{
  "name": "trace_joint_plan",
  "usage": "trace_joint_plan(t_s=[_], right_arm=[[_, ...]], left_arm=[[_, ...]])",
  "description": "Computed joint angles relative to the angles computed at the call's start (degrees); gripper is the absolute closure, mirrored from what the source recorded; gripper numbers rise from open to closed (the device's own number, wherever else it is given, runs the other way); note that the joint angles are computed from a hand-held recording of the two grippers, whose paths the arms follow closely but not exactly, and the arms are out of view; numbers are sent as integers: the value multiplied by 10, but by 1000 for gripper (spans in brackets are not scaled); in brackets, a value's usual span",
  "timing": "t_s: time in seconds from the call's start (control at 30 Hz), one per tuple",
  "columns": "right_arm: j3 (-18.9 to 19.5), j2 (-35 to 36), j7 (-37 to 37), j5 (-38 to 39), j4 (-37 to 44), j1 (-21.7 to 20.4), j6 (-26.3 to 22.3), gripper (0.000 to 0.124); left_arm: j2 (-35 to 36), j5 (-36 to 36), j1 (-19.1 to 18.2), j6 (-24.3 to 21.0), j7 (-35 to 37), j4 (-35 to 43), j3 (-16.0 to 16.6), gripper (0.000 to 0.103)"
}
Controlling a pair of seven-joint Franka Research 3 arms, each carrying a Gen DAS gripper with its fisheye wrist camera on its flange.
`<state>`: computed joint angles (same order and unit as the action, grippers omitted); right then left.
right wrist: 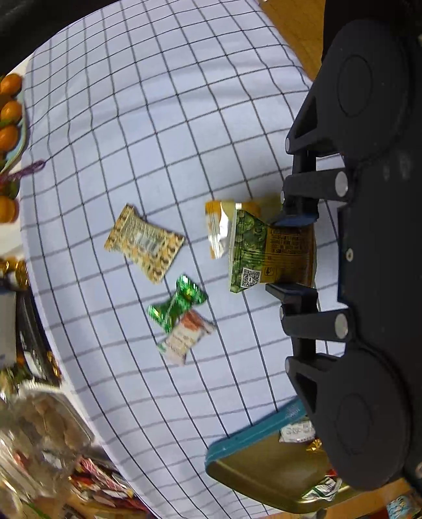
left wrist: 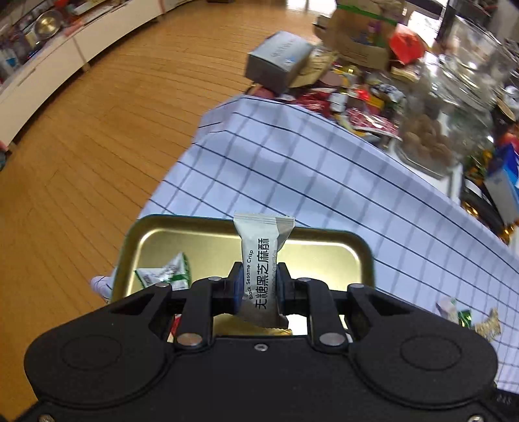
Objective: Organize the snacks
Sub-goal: 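Carry sesame-crisp packet over the tray while right tool carries yellow-green packet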
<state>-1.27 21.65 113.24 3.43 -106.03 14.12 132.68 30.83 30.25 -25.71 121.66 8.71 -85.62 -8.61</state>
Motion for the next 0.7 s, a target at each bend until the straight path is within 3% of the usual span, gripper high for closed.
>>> trace_joint_plan(t_s=[0.17, 0.3, 0.53, 0.7], right_arm=[[7, -11, -1, -38, -15, 30, 45, 89], [28, -10, -43, -20, -16, 37, 69, 89], [48, 6, -118, 9, 14, 61, 53, 89], [45, 31, -123, 2, 59, 83, 37, 89]], left_arm=[[-12, -30, 25, 21, 1, -43, -5, 77], [-19, -46, 36, 22, 9, -66, -7, 77], [-54, -70, 57, 78, -15, -121, -9, 76], [-50, -82, 62, 71, -23, -113, -11, 76]])
